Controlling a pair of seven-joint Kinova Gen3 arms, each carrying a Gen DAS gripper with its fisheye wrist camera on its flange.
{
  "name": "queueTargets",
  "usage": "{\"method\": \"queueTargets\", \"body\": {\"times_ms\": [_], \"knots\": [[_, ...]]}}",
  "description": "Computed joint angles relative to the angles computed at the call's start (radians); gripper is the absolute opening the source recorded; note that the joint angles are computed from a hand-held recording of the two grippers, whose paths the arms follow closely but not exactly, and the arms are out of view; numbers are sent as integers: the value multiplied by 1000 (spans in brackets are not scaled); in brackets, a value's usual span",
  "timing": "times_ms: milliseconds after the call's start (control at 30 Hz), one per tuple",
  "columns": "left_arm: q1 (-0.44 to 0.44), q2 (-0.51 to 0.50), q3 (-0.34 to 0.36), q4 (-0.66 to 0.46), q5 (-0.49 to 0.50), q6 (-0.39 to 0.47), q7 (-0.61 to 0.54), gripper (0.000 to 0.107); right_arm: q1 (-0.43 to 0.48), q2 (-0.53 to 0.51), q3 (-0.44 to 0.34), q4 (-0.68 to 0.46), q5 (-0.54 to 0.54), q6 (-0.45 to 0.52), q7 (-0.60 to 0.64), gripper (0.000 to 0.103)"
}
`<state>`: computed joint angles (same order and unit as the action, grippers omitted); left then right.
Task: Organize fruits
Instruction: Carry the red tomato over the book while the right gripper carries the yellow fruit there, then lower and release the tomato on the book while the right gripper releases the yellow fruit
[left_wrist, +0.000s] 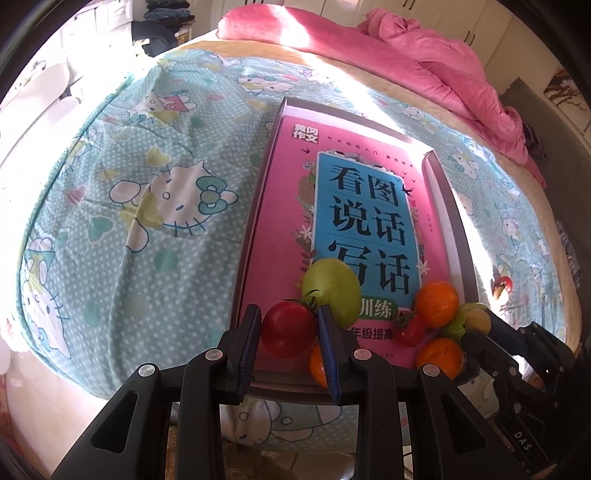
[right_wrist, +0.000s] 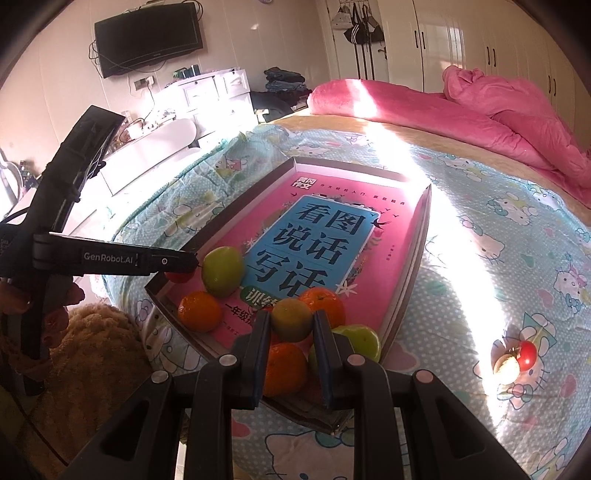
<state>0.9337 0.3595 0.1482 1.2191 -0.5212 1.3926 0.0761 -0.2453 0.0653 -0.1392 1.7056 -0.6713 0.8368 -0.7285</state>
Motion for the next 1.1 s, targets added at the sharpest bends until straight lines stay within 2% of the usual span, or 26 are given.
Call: {"method": "queueTargets", "body": {"times_ms": [367, 1100], "knots": [[-1, 15, -1, -14, 12, 0, -23, 32, -22, -6, -7, 13, 53, -27, -28, 24], [-4, 35, -11, -45, 44, 23, -64, 33, 37, -10, 25, 14, -58, 51, 31, 24]]}}
